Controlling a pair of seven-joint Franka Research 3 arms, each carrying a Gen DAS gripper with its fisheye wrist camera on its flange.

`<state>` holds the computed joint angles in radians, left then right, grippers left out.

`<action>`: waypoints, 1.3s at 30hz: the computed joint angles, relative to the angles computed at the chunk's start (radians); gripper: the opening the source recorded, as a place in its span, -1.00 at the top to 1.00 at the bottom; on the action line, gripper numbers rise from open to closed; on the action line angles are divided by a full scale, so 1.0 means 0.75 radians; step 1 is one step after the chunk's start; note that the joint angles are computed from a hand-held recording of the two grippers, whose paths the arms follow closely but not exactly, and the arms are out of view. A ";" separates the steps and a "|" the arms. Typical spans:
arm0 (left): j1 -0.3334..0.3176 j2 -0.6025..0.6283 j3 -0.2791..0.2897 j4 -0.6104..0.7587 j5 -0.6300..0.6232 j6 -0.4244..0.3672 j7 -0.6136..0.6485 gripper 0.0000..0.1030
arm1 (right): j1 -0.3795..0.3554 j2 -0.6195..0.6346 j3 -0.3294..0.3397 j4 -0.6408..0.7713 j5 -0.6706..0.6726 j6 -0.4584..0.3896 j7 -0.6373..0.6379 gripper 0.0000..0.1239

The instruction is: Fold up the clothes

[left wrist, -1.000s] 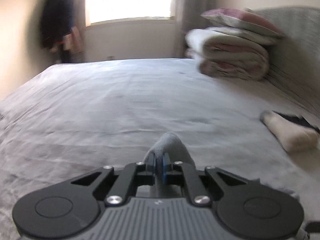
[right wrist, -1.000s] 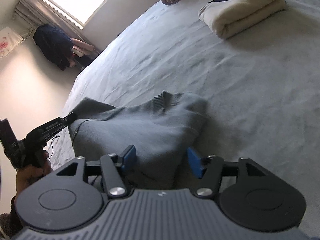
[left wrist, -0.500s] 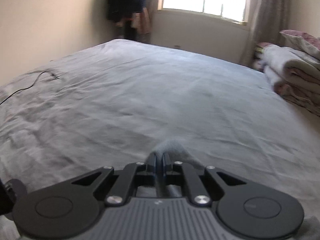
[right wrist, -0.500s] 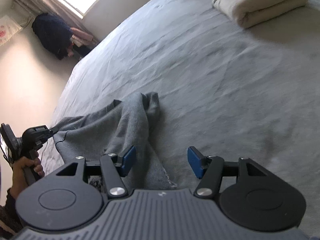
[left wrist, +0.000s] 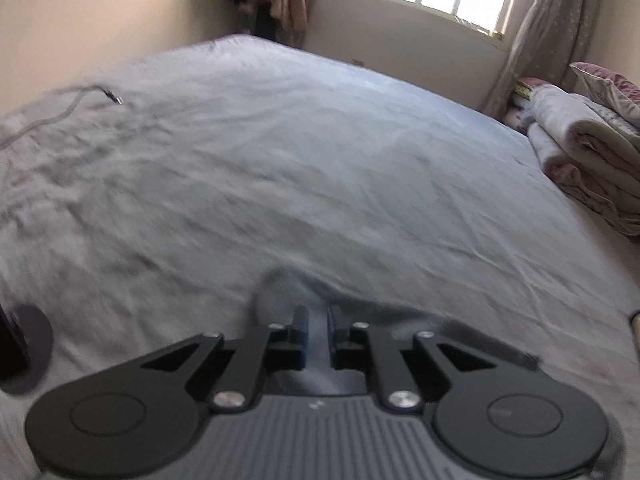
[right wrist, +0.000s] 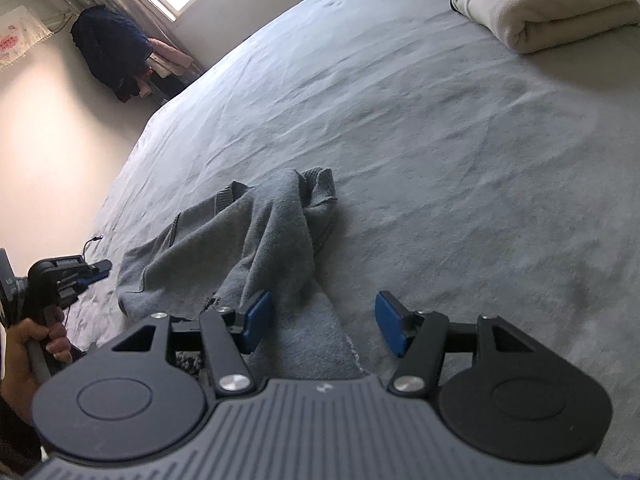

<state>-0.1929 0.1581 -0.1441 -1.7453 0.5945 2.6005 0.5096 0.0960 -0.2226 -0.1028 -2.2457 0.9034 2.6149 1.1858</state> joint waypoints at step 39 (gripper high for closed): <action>-0.113 -0.129 -0.183 -0.246 -1.414 0.162 1.284 0.85 | 0.088 -0.088 -0.016 -0.031 0.439 -0.377 -0.482 -0.09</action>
<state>-0.2776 0.0617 -0.2817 -1.9301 -0.4664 2.7221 1.4725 0.1622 -0.2886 -0.1146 -2.2691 1.2325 2.3319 0.8243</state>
